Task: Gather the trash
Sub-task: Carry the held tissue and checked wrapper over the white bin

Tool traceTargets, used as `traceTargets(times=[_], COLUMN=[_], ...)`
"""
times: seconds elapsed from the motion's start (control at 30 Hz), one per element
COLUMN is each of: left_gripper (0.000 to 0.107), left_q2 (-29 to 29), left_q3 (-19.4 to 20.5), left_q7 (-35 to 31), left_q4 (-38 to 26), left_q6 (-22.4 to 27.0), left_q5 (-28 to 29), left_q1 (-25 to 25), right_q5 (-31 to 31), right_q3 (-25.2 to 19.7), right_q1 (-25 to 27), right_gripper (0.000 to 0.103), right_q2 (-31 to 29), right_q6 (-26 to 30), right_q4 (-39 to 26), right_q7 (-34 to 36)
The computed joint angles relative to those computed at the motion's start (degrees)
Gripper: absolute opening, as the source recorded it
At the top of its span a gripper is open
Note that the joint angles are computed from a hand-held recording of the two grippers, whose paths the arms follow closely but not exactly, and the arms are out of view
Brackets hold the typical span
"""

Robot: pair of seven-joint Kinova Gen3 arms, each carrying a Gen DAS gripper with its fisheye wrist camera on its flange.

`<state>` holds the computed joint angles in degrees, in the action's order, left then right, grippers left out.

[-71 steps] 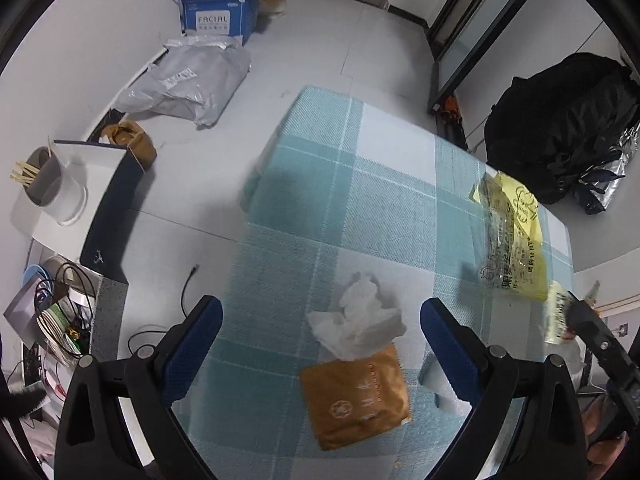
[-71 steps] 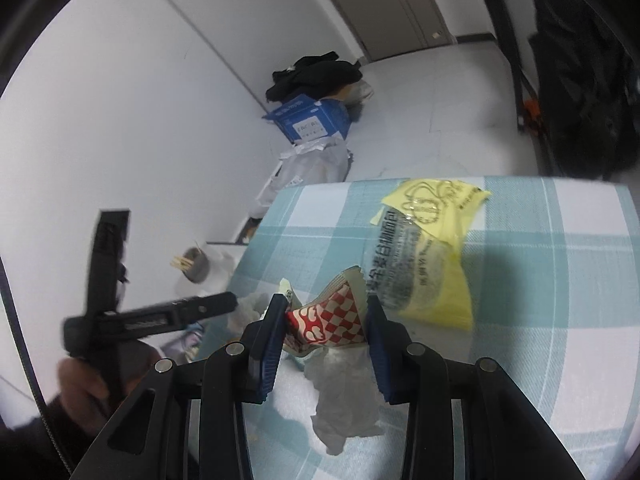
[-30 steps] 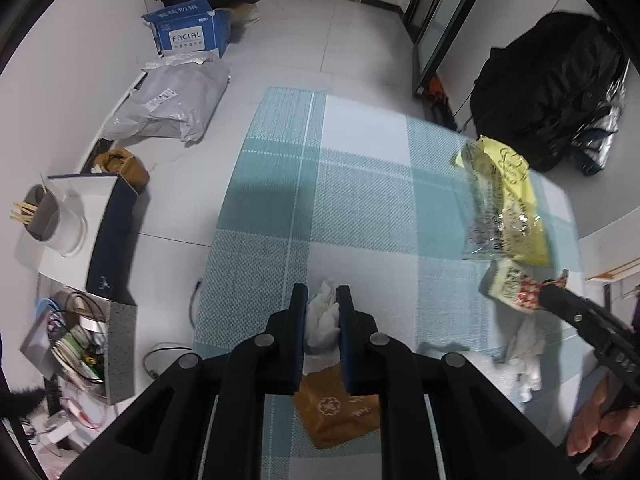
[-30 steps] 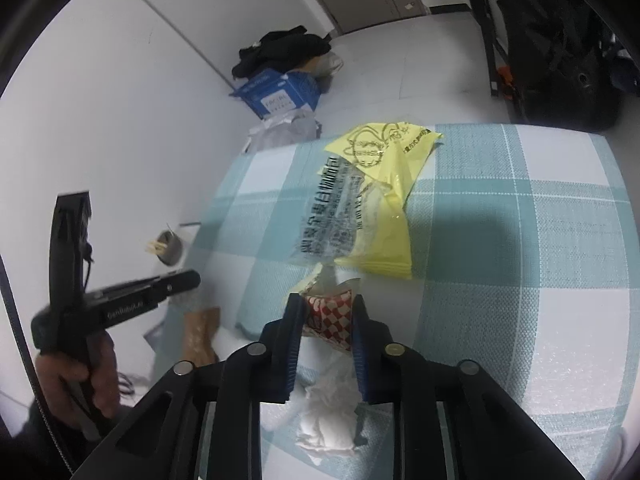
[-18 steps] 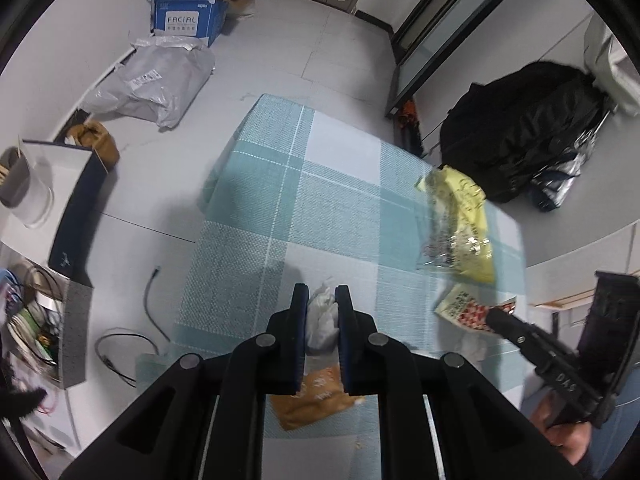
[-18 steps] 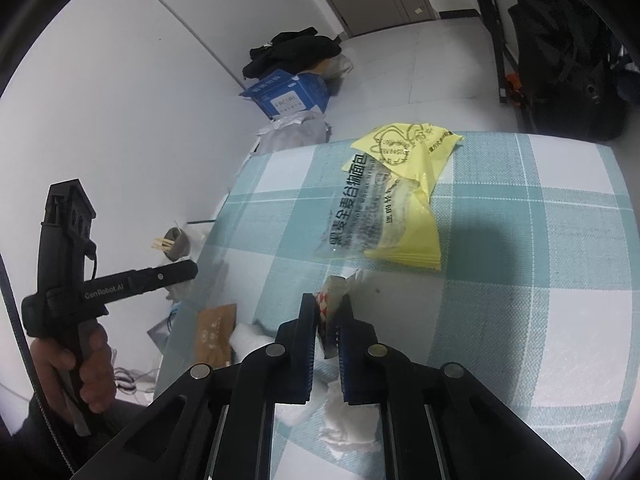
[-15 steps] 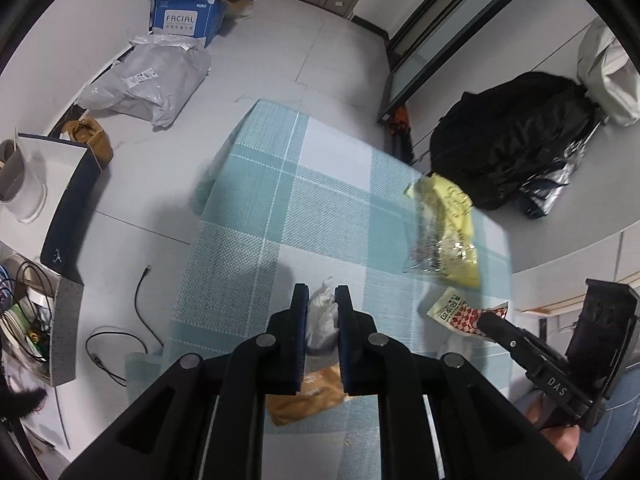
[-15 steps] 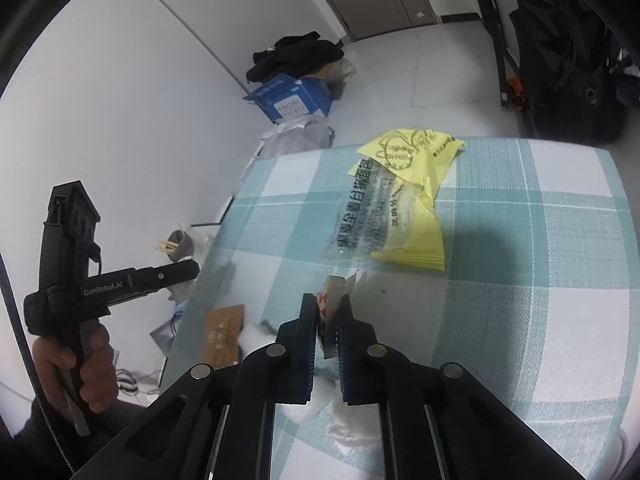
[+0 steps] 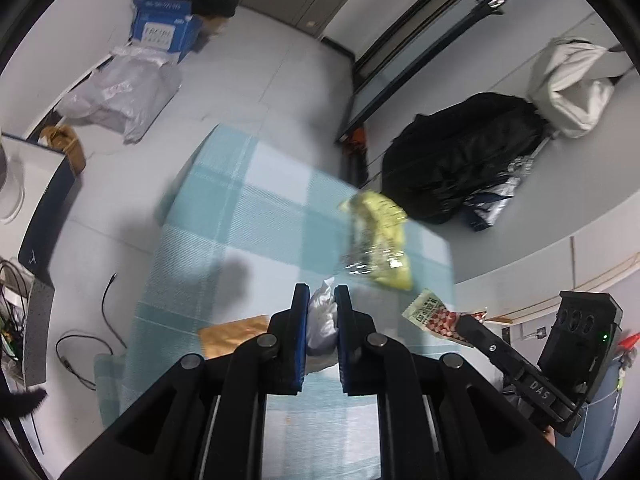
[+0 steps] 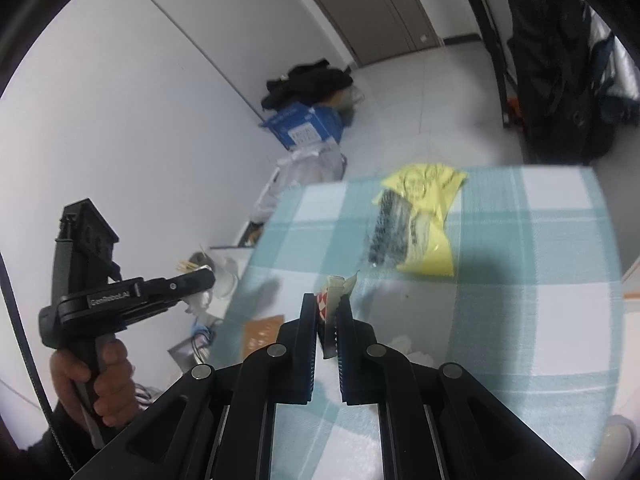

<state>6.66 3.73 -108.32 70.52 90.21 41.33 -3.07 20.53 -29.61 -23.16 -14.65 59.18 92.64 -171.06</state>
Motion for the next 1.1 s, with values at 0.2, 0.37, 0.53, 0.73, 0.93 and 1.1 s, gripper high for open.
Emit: traceTargets(times=[0.2, 0.37, 0.53, 0.73, 0.93, 1.1], left_gripper=[0.008, 0.008, 0.008, 0.008, 0.008, 0.008], left_q2=[-5.1, -8.6, -10.4, -9.9, -7.7, -4.4], left_q3=[0.5, 0.9, 2.0, 6.2, 11.9, 15.7], left_q7=[-1.1, -1.2, -0.9, 1.3, 4.7, 7.3], left_q4=[-1.7, -4.1, -7.2, -12.0, -16.9, -20.3], left_q6=[-0.9, -1.3, -1.3, -1.5, -2.0, -1.4], left_q5=[1.0, 2.9, 3.7, 0.9, -6.4, -11.6], left_q1=[2.6, 6.4, 11.4, 18.5, 26.7, 34.1], right_q5=[2.7, 3.5, 3.1, 1.2, -1.6, -4.4], right_q3=[-5.2, -10.7, -13.7, -13.0, -9.4, -4.5], right_q1=[3.6, 9.2, 15.8, 22.3, 27.1, 29.6], right_gripper=[0.008, 0.008, 0.008, 0.008, 0.008, 0.008], right_q2=[-5.0, -9.8, -15.7, -22.9, -29.2, -34.6], right_q6=[7.2, 16.2, 24.1, 33.9, 42.5, 47.6], right_q4=[-5.5, -12.3, -18.8, -26.6, -30.8, -30.1], right_q7=[-1.6, 1.1, 4.6, 10.5, 14.9, 17.0])
